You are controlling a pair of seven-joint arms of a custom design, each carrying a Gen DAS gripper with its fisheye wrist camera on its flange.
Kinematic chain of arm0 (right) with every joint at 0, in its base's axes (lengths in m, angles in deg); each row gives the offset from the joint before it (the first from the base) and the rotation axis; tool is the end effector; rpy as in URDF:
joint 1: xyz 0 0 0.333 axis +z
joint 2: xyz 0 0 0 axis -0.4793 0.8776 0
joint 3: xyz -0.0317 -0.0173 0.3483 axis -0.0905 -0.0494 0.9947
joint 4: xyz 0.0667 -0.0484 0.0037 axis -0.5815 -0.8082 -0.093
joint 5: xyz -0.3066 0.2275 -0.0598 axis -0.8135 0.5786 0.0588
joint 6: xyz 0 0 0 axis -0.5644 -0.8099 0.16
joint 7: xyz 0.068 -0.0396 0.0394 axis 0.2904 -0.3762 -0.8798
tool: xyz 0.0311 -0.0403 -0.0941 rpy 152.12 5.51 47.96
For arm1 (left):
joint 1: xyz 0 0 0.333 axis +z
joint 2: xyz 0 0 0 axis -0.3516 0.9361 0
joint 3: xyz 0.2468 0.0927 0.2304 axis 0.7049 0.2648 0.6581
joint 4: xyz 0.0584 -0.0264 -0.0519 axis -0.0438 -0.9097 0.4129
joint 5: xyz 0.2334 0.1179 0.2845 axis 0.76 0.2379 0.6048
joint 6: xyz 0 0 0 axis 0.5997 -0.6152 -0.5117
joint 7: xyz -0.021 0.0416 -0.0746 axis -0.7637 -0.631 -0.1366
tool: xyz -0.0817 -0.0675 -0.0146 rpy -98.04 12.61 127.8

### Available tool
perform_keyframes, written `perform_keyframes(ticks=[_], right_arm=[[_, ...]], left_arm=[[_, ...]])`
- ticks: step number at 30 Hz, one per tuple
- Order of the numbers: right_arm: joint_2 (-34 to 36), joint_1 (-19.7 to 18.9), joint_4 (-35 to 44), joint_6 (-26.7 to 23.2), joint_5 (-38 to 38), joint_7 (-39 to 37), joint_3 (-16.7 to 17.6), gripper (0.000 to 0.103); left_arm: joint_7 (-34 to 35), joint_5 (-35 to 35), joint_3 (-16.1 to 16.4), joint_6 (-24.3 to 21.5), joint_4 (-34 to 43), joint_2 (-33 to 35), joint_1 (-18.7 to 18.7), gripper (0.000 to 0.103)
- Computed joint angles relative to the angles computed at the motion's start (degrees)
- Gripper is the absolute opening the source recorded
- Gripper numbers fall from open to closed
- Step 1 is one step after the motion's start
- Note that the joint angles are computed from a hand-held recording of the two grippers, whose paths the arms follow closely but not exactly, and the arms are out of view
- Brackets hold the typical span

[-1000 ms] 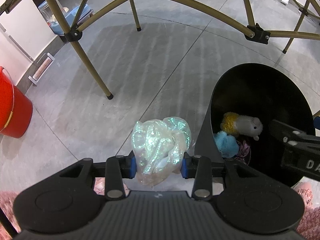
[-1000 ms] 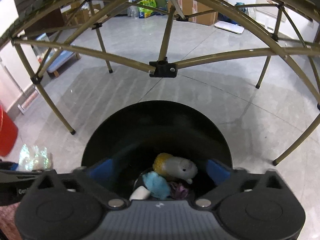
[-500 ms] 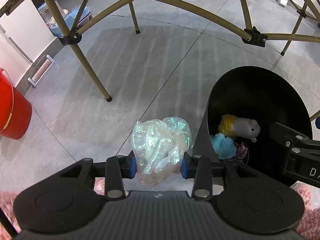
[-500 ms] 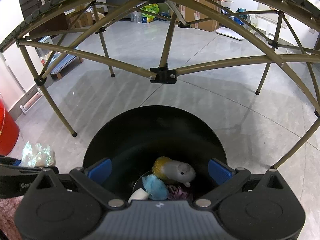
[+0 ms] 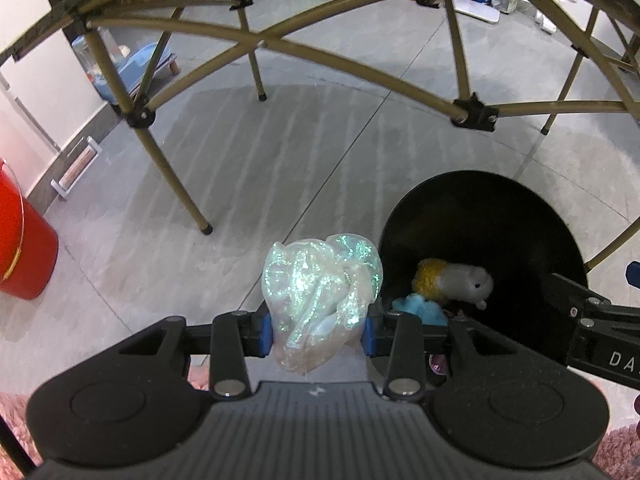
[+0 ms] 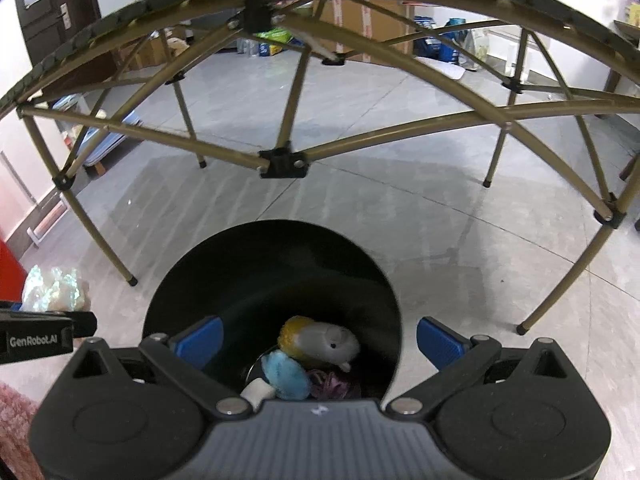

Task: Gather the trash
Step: 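Lower the clear plastic bag into the bin and open the left tool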

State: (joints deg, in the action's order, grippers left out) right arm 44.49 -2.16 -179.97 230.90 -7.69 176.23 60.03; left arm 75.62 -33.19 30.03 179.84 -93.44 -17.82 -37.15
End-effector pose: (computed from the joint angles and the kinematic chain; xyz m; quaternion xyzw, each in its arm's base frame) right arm 0.6886 0.2822 0.3179 -0.7434 0.5890 -0.1613 0.2728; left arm 0.6660 -0.2394 0.3352 -0.7593 0.6024 -0.1091 0.2204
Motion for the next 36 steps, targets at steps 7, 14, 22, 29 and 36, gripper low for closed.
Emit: perform_keyframes(ticks=[7, 14, 22, 29, 36], right_arm=[[-1.75, 0.87, -2.62, 1.60, 0.13, 2.39, -2.96, 0.103], [-2.99, 1.52, -5.01, 2.73, -0.26, 6.03, -5.97, 0.103], [-3.83, 1.99, -6.57, 4.12, -0.86, 8.81, -8.22, 0.103], [-4.32, 1.78, -7.72, 4.08, -1.29, 9.75, -9.11, 0.103], [-3.72, 1.55, -7.70, 3.10, -1.67, 11.51, -10.14, 0.103]], left_arm=[[1.92, 0.02, -0.31, -0.38, 3.50, 2.01, -0.91, 0.040], [4.81, -1.16, -0.65, -0.22, 7.13, 4.34, -1.83, 0.040], [8.52, -2.91, -0.76, -0.19, 12.00, 7.53, -3.09, 0.040], [12.09, -5.49, -1.31, -0.41, 16.03, 10.33, -3.73, 0.040], [15.73, -8.88, -2.09, -2.20, 19.88, 13.19, -4.20, 0.040]])
